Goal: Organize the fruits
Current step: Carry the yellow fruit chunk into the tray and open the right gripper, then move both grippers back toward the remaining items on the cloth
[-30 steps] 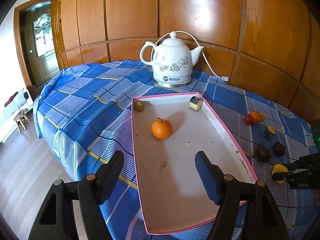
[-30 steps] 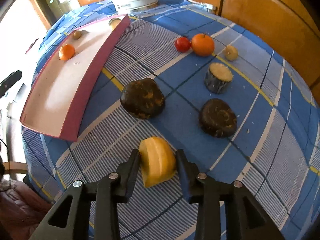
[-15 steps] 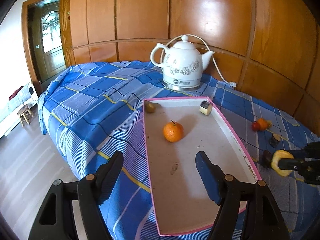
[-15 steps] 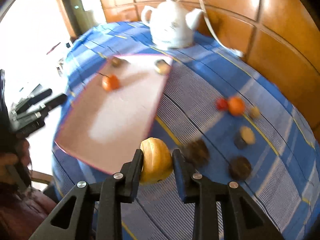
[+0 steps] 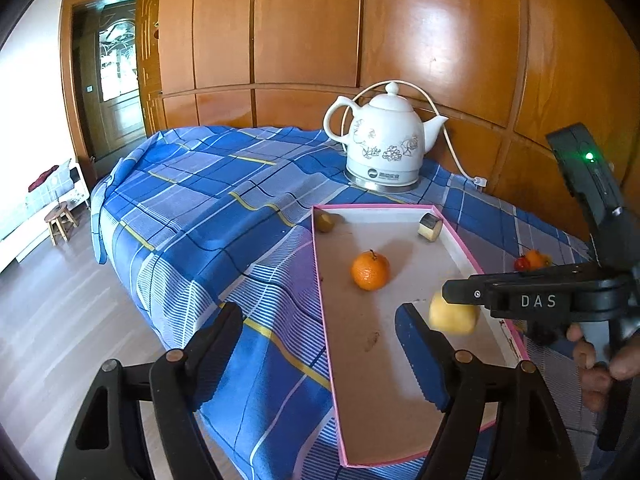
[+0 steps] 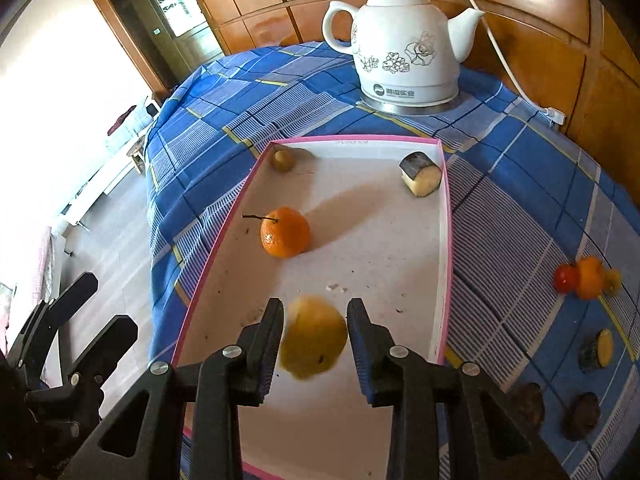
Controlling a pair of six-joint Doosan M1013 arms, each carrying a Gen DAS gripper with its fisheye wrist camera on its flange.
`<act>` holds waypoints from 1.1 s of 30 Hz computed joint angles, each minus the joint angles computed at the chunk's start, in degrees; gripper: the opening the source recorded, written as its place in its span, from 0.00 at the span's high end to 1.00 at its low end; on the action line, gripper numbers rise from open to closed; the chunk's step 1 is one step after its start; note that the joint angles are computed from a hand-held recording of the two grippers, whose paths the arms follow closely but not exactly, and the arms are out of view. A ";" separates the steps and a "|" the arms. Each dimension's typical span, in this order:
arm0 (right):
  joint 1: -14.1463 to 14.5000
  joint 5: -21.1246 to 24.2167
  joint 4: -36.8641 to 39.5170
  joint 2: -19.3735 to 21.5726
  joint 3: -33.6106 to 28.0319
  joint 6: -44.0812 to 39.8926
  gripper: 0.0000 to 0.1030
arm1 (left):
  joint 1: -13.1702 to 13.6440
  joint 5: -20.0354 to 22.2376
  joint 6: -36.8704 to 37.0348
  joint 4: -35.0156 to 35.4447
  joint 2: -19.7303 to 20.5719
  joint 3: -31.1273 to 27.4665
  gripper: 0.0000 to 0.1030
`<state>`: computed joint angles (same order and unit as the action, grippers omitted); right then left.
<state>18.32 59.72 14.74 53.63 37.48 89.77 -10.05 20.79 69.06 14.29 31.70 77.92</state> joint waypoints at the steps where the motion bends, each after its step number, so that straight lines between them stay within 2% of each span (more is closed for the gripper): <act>1: 0.04 -0.29 -0.04 -0.22 0.40 -0.05 0.67 | 0.04 0.03 -0.36 0.31 0.02 -0.01 0.23; 3: 0.09 -1.31 -1.18 -1.11 1.97 0.31 0.65 | 0.08 0.12 -0.67 0.41 0.07 -0.06 0.23; 21: -2.25 -9.05 -4.29 -9.31 16.37 2.28 0.65 | -0.71 -0.91 -0.31 1.77 -0.55 0.47 0.23; 29: -3.60 -11.20 -6.13 -11.86 20.81 4.28 0.65 | -1.37 -0.51 1.11 1.77 -0.60 0.40 0.23; 33: -4.47 -12.14 -8.06 -13.35 23.15 5.63 0.65 | -1.66 0.09 4.25 -0.42 -0.42 0.07 0.23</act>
